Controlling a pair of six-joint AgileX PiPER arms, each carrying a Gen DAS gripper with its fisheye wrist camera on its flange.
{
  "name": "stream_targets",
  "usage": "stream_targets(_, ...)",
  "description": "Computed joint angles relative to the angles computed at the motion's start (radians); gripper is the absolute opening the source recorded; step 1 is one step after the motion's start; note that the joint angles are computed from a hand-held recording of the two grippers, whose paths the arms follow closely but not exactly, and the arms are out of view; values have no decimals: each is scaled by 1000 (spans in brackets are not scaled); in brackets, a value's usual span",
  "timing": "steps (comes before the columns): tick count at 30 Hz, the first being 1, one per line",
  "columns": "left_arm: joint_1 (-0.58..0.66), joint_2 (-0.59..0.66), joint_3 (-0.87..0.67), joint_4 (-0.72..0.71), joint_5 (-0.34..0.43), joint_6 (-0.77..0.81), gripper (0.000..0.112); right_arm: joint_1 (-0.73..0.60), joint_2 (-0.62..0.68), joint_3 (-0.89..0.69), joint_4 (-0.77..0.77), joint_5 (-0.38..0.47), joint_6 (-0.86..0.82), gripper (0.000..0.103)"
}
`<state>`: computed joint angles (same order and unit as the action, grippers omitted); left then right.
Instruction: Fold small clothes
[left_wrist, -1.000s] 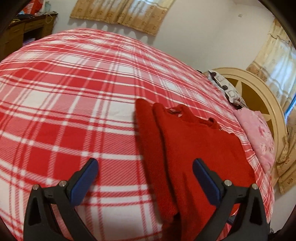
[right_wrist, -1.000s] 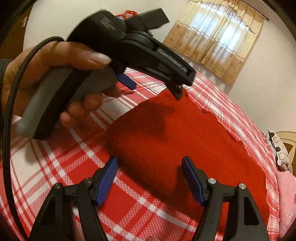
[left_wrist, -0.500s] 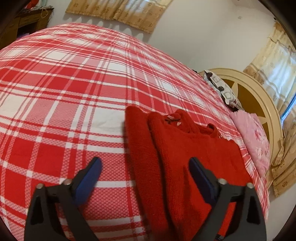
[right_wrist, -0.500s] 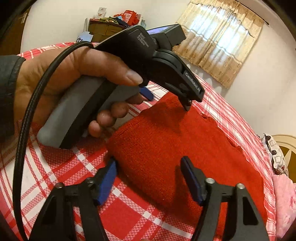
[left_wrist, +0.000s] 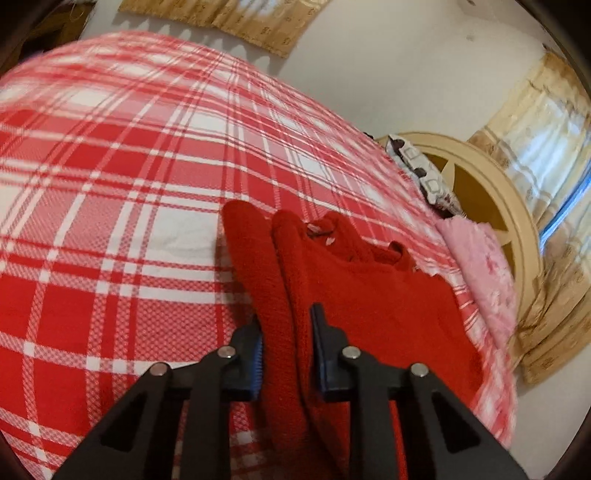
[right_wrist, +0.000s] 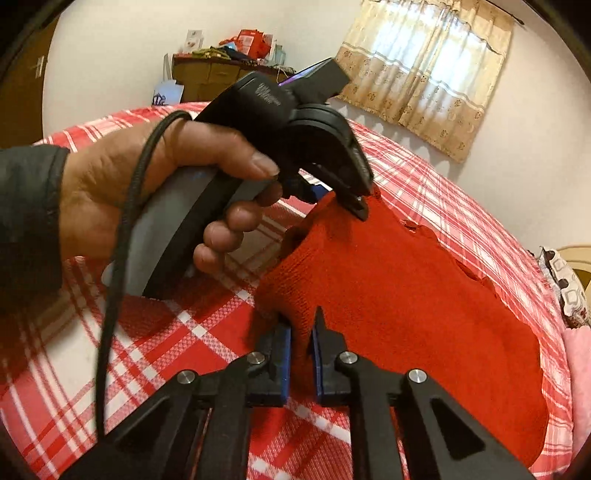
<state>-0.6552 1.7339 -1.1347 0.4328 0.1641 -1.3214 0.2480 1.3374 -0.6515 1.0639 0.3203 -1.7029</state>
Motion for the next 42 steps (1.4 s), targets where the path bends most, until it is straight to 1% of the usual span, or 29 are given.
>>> stream_targets(1, 3, -4, 5, -20, -7, 11, 22, -42, 11, -13, 29, 39, -39, 8)
stream_targets(2, 4, -7, 6, -41, -8, 25, 22, -85, 12, -25, 30, 97, -38, 8)
stream_targets(3, 4, -10, 5, -62, -6, 38, 22, -106, 53, -77, 28, 122, -17, 8)
stream_targets(6, 4, -12, -5, -91, -9, 36, 22, -193, 78, -118, 45, 215, 2, 8)
stream_targets(7, 4, -12, -8, -88, -8, 25, 22, -222, 89, -136, 38, 253, 21, 7)
stream_targets(8, 1, -11, -14, -56, -3, -19, 22, -245, 100, -149, 37, 277, 24, 7)
stream_targets(11, -10, -6, -32, -29, -7, -70, 21, -281, 97, -153, 66, 312, 7, 7)
stream_targets(14, -31, 0, -66, 42, -8, -145, 21, -326, 69, -145, 108, 356, -33, 7)
stream_targets(18, -67, 15, -134, 159, 22, -242, 20, -386, 40, -140, 135, 410, -54, 7)
stream_targets(25, -100, 71, -267, 127, 64, -184, 20, -496, 59, -183, 142, 501, -44, 7)
stream_targets(29, -109, 105, -343, 50, 96, -93, 20, -542, 57, -181, 158, 528, -55, 7)
stream_targets(31, -110, 118, -367, 20, 100, -63, 20, -566, 59, -188, 158, 546, -53, 7)
stream_targets(32, -113, 129, -390, 7, 107, -49, 20, -590, 57, -191, 156, 565, -54, 7)
stream_targets(33, -119, 136, -403, 34, 117, -75, 20, -603, 54, -191, 155, 576, -53, 7)
stream_targets(34, -124, 144, -419, 30, 121, -69, 20, -617, 56, -197, 153, 587, -49, 7)
stream_targets(37, -136, 178, -489, -5, 155, -30, 20, -663, 58, -211, 148, 619, -40, 7)
stream_targets(38, -139, 198, -527, -27, 178, -6, 20, -680, 66, -224, 141, 633, -28, 7)
stream_targets(42, -147, 260, -635, -91, 217, 65, 20, -739, 80, -245, 130, 672, -11, 7)
